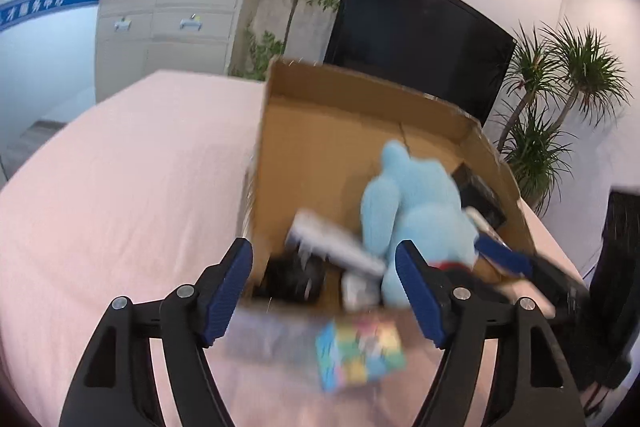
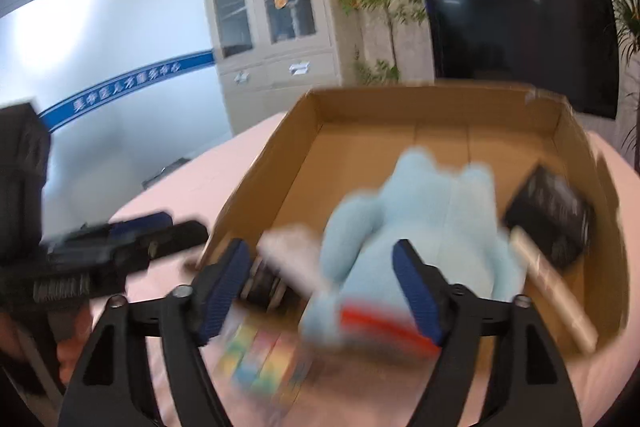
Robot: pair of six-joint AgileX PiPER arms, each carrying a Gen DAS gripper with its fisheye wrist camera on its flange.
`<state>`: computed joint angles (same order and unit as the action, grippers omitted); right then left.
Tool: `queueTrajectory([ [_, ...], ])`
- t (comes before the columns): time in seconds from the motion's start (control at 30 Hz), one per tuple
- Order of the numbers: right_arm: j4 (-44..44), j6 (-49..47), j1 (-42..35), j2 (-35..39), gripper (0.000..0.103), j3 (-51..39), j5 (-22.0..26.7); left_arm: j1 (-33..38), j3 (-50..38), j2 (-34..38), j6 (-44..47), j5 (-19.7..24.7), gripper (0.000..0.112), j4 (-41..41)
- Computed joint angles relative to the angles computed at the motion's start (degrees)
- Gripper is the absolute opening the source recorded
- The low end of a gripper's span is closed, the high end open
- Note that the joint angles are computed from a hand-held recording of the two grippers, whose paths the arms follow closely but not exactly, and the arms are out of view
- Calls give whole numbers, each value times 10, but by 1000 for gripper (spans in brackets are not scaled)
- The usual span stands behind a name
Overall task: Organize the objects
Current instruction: 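Carry the phone stand over the box and release it, then grasp the pastel Rubik's cube with the left gripper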
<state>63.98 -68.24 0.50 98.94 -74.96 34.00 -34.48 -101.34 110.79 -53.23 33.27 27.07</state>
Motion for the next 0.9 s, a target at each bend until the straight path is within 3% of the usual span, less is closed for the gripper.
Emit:
queueTrajectory([
  [0.07,6,-12,12,-14,79,47,-3,-2,81,-38,-56,-21,74,25],
  [0.13,0,-16,43,-14,79,80,-54,-2,127,-57,-74,-33,74,23],
  [0.2,-25,-14,82,2,79,84,-125,-13,150,-68,-102,-15,74,42],
  [0.27,-84,35,104,30,78,60,-143,-24,178,-86,-122,-19,74,60],
  [0.3,-138,89,110,45,78,41,-132,-34,196,-97,-143,-24,74,76],
  [0.33,-170,120,113,59,66,24,-120,-37,204,-103,-149,-26,74,82],
  [0.37,-179,129,110,63,65,15,-110,-44,210,-110,-154,-21,74,88],
  [0.47,-124,46,81,56,62,25,-64,-55,220,-124,-131,-22,74,80],
  [0.57,-69,-120,11,52,63,31,99,-61,220,-126,-45,-34,74,7],
  [0.67,-103,-234,-59,29,63,60,250,-84,237,-127,69,-61,74,-98],
  [0.83,-103,-312,-144,-49,74,161,295,-139,263,-122,117,-87,74,-164],
  [0.9,-90,-337,-149,-64,74,186,287,-155,252,-114,79,-65,74,-123],
])
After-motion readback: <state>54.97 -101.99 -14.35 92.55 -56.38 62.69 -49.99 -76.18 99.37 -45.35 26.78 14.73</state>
